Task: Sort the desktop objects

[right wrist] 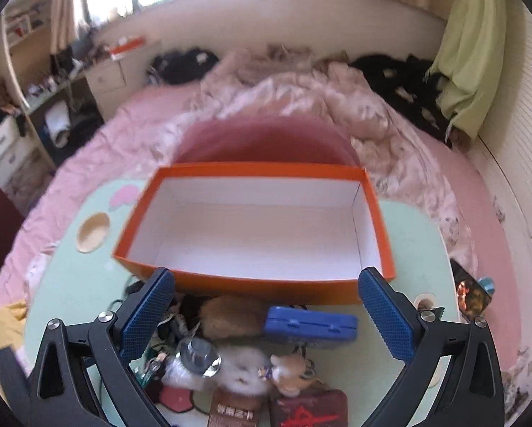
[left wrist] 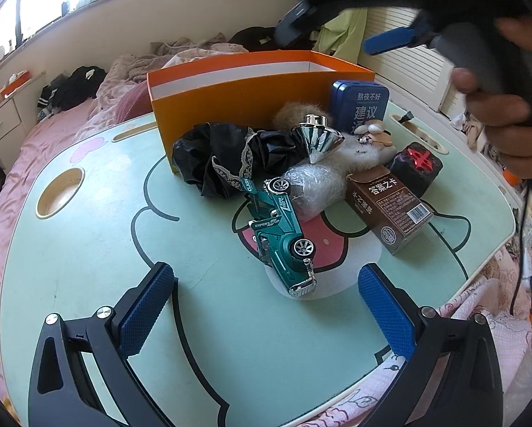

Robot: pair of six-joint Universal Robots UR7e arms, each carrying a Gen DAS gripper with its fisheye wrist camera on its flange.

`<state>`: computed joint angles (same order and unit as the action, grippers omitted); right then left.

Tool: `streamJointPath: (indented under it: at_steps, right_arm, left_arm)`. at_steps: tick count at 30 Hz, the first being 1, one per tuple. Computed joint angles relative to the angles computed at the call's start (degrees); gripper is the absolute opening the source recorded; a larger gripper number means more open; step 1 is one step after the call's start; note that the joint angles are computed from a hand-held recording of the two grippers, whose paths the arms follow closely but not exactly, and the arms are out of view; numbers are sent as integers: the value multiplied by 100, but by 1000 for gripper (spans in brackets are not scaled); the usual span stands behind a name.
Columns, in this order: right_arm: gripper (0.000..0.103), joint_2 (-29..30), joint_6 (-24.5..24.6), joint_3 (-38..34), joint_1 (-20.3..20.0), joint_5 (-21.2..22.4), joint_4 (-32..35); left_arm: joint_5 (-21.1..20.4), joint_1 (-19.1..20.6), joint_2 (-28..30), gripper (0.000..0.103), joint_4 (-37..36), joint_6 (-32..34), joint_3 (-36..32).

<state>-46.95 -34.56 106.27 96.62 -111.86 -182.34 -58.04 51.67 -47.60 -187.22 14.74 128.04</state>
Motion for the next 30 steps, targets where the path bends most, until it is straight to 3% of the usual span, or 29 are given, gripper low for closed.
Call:
streamJointPath:
  at_steps: [5, 13, 19, 23, 27, 30]
  right_arm:
    - [103, 290, -60, -120, 20, -307, -99]
    - [103, 353, -127, -47, -19, -373, -263]
    - [103, -171, -140, 854, -217, 525, -1483]
    - [103, -696, -396, 1994, -737, 1540, -2129]
    - [103, -682, -1082, 2781, -1222, 1690, -3305]
    - [103, -674, -1295, 3072, -1548, 1794, -3681]
  left_arm:
    - [1, 0, 1, 103, -3, 0, 1]
    - [6, 2, 2, 103, -9, -2, 2]
    - [10, 2, 4, 103, -17, -5, 4]
    - [12, 3, 6, 103, -22, -5, 6]
    - [37, -14, -5, 103, -7, -33, 7]
    - [58, -27, 3, 103, 1, -55, -5]
